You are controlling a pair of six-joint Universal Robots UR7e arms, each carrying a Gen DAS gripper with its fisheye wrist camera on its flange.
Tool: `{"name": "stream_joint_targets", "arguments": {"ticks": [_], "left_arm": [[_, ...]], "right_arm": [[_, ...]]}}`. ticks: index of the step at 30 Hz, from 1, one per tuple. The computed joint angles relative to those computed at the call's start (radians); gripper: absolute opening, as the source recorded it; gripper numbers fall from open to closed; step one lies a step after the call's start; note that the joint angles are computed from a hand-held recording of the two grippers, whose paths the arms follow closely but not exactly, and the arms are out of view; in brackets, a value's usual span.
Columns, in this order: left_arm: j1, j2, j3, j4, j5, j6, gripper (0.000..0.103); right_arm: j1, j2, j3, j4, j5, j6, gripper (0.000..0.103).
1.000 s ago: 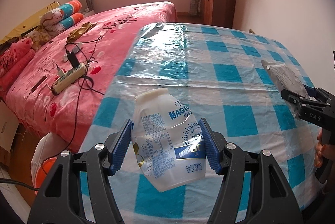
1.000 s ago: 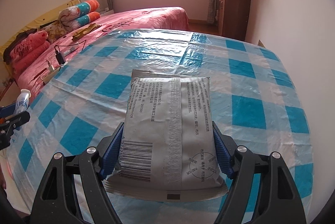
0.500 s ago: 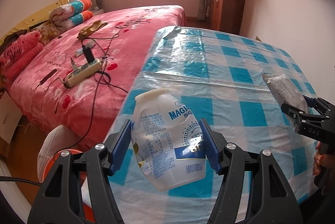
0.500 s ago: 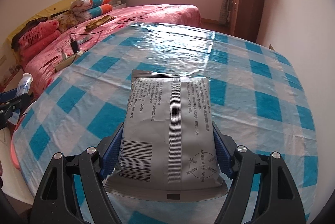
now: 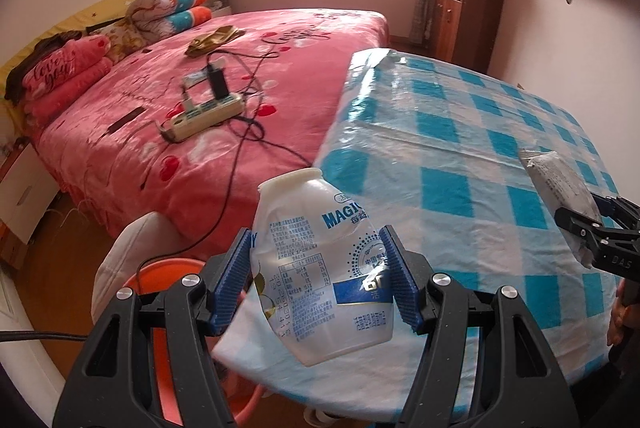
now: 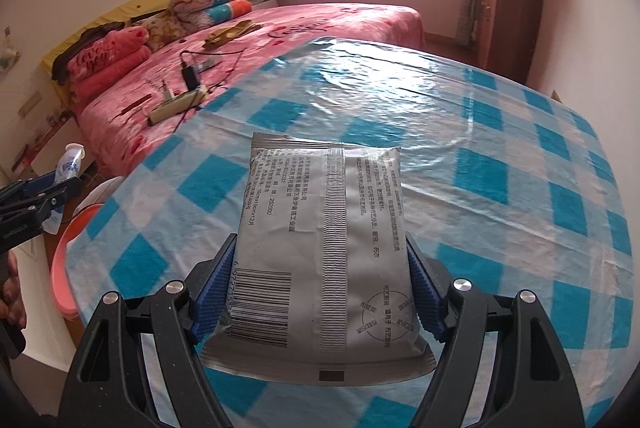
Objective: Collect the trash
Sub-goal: 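Carry the bottle and grey packet to the pink bucket and open both grippers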
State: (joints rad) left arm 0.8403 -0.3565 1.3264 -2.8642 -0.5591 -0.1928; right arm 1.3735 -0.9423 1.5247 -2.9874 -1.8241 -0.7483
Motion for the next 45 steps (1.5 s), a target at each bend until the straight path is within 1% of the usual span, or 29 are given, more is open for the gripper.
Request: {"name": "stream_joint_targets", "arguments": {"ticks": [8, 12, 20, 27, 33, 41, 44, 45], "left_arm": [[0.023, -0.076, 0.112, -0.013, 0.027, -0.071, 0.065], [0.039, -0.127, 0.182, -0.003, 0.052, -0.133, 0.065], [0.074, -0.208, 0.28, 0.042, 0.091, -0.255, 0.065], [0.1, -0.255, 0.333, 0.081, 0.111, -0.339, 0.065], [0.122, -0.282, 0.364, 0.106, 0.108, -0.394, 0.065], [0.144, -0.307, 0.397, 0.122, 0.097, -0.446, 0.065], [0.155, -0.311, 0.404, 0.128, 0.094, -0.458, 0.065], [0.157, -0.311, 0.405, 0.131, 0.096, -0.464, 0.065]], "right_arm": [[0.047, 0.022, 0.006, 0.044, 0.007, -0.02, 0.077], [0.075, 0.04, 0.006, 0.072, 0.017, -0.042, 0.077], [0.134, 0.09, -0.017, 0.147, 0.035, -0.078, 0.077], [0.189, 0.143, -0.029, 0.196, 0.043, -0.145, 0.077], [0.227, 0.192, -0.048, 0.226, 0.049, -0.203, 0.077], [0.265, 0.262, -0.067, 0.217, 0.033, -0.297, 0.077], [0.269, 0.284, -0.079, 0.24, 0.04, -0.325, 0.08], [0.269, 0.292, -0.078, 0.233, 0.045, -0.345, 0.085]]}}
